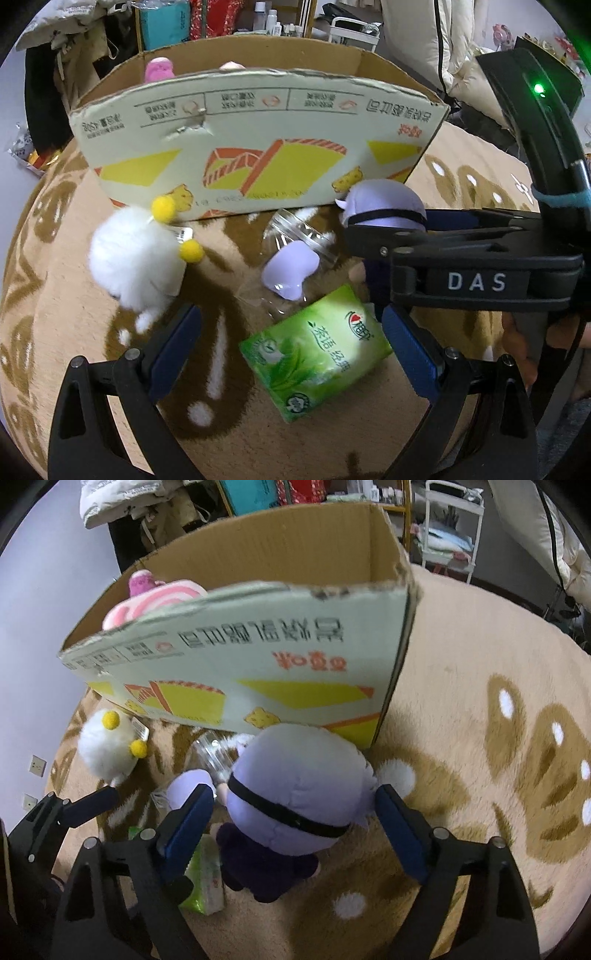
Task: Organize soft objects
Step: 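Lower the left tool onto the green tissue pack while the right tool lowers onto the purple-haired doll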
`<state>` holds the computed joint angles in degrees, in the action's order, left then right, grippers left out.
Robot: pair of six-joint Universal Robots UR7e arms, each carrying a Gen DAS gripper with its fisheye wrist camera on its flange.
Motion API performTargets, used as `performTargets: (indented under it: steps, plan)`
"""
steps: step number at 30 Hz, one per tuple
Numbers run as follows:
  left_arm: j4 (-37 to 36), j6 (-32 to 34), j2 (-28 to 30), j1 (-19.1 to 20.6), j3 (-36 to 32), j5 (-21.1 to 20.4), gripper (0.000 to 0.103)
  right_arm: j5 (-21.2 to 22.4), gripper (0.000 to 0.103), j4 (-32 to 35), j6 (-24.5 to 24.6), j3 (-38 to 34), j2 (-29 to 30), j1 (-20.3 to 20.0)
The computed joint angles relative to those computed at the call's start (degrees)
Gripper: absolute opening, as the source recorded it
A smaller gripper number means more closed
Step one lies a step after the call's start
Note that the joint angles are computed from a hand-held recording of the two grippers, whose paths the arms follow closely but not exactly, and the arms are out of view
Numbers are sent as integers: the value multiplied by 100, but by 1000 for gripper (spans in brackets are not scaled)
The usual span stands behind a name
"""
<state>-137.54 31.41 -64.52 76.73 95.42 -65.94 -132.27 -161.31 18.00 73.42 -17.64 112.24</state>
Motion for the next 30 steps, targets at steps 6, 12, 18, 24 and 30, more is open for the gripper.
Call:
performTargets:
  steps: [6,12,18,24,30]
  plan:
    - [268,-178,55,-32,-38,65,97,102,81,208,174,-9,-12,-47]
    - [286,-272,83,-103,59,255,97,118,76,333,160,-100,47,-27]
    - [567,-690,145,-50,-16,248,91,100,74,315,200,-38,29,-23]
    - [593,-781,26,-72,103,280,82,4,73,327,252,84,-36,2]
    - [402,-686,10,-45,31,403,81,-54,69,202,232,155,-40,59]
